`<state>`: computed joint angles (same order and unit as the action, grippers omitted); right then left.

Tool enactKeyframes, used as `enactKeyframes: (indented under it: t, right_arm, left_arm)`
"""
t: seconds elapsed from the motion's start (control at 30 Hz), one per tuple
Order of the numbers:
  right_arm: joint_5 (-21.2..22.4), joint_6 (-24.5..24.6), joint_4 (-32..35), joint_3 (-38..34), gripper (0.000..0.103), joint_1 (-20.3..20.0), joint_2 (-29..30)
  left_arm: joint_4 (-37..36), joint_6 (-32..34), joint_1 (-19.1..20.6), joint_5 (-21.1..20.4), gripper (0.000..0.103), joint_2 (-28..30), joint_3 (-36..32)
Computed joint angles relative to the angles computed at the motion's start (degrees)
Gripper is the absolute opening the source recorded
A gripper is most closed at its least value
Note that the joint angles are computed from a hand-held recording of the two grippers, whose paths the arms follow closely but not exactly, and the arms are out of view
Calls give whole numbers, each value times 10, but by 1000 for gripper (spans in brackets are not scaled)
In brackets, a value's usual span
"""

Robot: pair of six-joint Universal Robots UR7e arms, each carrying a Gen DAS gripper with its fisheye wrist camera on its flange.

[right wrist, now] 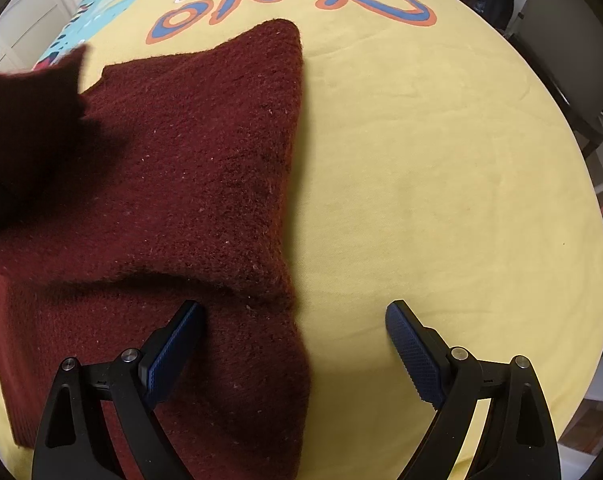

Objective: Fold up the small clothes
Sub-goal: 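Grasp the other sleeve cuff with the left tool and fold it across the chest, then open the left tool to release the folded cuff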

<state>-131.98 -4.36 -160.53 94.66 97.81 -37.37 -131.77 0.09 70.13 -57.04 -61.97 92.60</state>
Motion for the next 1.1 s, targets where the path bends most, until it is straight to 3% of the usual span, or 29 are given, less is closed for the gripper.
enactKeyframes:
  t: [0.2, 0.47, 1.1]
  right_arm:
    - [0, 2, 2, -2, 93, 1, 5]
    - [-1, 4, 10, -11, 93, -2, 13]
    - [-6, 7, 25, -31, 93, 3, 27]
  left_arm:
    - [26, -72, 27, -19, 9, -28, 14]
    - [9, -127, 41, -41, 9, -55, 46]
    - [44, -148, 56, -39, 13, -63, 42]
